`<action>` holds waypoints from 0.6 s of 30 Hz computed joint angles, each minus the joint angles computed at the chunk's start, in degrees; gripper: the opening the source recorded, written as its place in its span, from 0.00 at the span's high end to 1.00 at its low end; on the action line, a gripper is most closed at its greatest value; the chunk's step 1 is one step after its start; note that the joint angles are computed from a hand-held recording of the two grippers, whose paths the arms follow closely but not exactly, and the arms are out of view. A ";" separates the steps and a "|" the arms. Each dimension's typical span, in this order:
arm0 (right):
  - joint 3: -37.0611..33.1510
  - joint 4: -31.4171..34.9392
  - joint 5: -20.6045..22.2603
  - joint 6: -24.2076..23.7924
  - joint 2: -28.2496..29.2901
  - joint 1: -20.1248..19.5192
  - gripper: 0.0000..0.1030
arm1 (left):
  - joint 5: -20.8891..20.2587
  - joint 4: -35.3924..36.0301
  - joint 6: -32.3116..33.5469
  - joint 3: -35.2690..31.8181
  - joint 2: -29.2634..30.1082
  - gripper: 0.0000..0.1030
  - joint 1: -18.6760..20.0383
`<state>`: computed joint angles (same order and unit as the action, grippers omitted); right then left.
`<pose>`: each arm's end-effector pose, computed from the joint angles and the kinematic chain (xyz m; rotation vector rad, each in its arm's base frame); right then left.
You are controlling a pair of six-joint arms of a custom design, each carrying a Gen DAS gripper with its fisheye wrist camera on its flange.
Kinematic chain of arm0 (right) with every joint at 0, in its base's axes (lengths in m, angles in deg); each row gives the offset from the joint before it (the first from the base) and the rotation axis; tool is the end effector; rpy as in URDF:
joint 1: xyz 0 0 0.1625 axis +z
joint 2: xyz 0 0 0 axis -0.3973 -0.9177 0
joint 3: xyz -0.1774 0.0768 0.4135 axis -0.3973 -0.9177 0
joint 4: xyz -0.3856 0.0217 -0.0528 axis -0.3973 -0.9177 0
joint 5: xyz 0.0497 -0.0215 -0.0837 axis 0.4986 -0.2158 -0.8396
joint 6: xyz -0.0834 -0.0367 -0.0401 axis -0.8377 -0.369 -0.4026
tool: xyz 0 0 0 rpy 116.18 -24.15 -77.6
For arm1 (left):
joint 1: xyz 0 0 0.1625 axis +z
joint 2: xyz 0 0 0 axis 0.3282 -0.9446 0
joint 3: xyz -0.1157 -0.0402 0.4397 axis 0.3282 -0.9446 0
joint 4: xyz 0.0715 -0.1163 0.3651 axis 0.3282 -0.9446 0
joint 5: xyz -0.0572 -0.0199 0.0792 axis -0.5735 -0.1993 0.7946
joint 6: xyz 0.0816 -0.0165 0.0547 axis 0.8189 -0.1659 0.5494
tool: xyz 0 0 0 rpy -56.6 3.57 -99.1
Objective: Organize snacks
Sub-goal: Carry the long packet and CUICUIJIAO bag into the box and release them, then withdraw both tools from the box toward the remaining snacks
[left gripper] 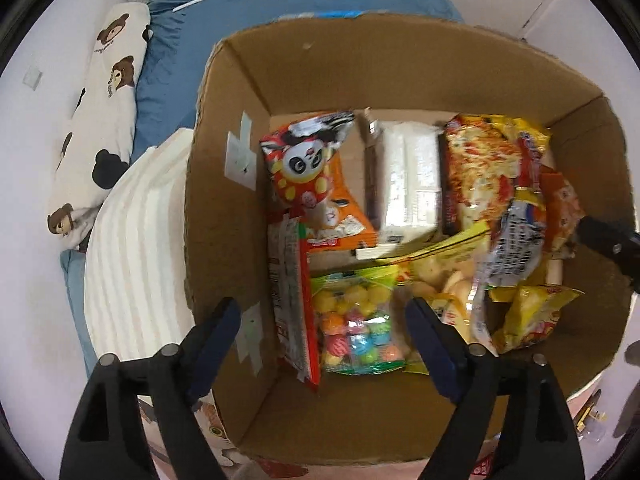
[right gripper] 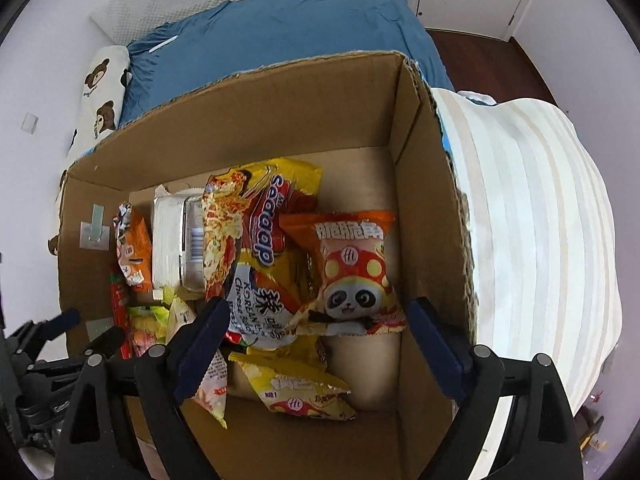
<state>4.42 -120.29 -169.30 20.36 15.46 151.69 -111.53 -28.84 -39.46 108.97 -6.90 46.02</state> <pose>0.4845 -0.4827 0.2200 0.4575 -2.4368 -0.0649 -0.0267 -0.5382 0.4631 -0.4078 2.2980 -0.2525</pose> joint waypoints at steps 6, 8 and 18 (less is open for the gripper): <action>1.35 -0.26 0.23 -1.82 -1.47 1.66 0.09 | 0.19 -2.25 -0.54 1.94 -1.93 0.13 -3.14; 2.21 -0.71 0.24 -2.67 -2.31 2.46 0.09 | 0.72 -3.23 -1.03 2.88 -2.88 0.13 -4.16; 8.50 -5.66 -0.87 -5.17 -8.09 7.66 0.09 | 8.45 0.36 -11.78 7.20 -9.39 0.13 -14.09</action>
